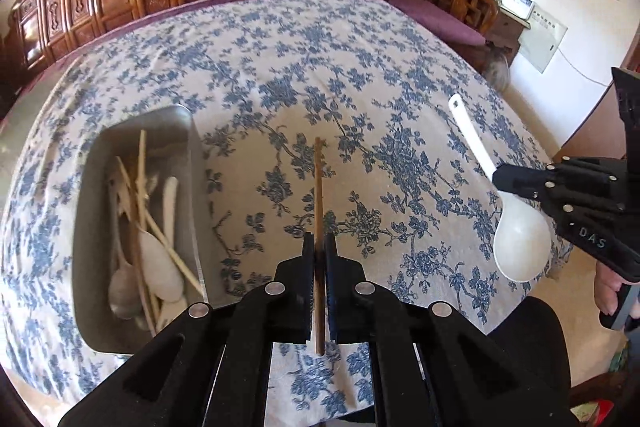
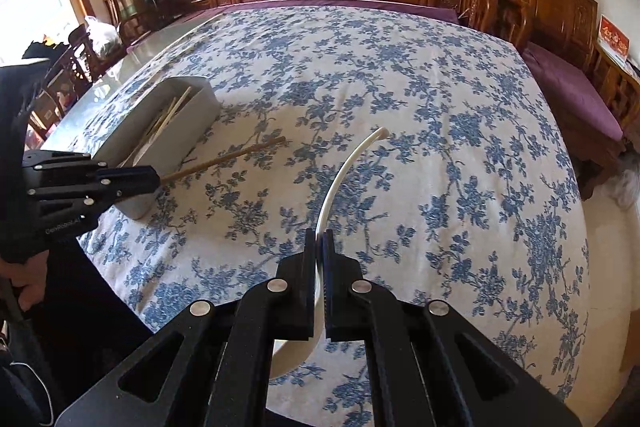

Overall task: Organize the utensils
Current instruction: 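Carry the bamboo chopstick into the grey tray and open the left gripper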

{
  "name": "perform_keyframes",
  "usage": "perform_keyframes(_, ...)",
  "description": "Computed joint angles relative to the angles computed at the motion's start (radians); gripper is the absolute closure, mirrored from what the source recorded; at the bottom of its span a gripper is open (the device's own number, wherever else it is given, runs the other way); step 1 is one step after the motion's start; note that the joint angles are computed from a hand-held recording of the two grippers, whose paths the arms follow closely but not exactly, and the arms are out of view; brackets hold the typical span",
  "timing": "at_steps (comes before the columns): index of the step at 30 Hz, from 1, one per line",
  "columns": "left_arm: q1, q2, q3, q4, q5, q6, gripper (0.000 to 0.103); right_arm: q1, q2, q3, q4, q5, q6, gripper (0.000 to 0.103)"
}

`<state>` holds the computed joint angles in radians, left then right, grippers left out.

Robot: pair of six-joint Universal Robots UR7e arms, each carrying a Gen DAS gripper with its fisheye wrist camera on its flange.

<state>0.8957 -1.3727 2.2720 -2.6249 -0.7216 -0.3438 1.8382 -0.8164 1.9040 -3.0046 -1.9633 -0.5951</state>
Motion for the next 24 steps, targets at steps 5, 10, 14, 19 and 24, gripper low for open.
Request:
perform_keyframes(5, -0.02, -0.042, 0.023, -0.015, 0.015, 0.026, 0.099, 0.012, 0.01, 0.002, -0.003, -0.005, -0.001, 0.099)
perform_keyframes(10, -0.037, -0.094, 0.032, -0.013, 0.028, 0.028, 0.099, 0.023, 0.015, 0.006, -0.01, -0.008, -0.002, 0.099)
perform_keyframes(14, -0.051, -0.155, 0.043, 0.014, 0.046, 0.024, 0.099, 0.038, 0.02, 0.005, -0.014, -0.004, -0.008, 0.099)
perform_keyframes(19, -0.064, -0.243, 0.051, 0.068, 0.091, 0.023, 0.099, 0.065, 0.046, -0.022, -0.008, 0.002, -0.013, 0.099)
perform_keyframes(24, -0.063, -0.309, 0.05, 0.109, 0.125, 0.025, 0.099, 0.089, 0.074, -0.056, 0.008, 0.017, -0.005, 0.099)
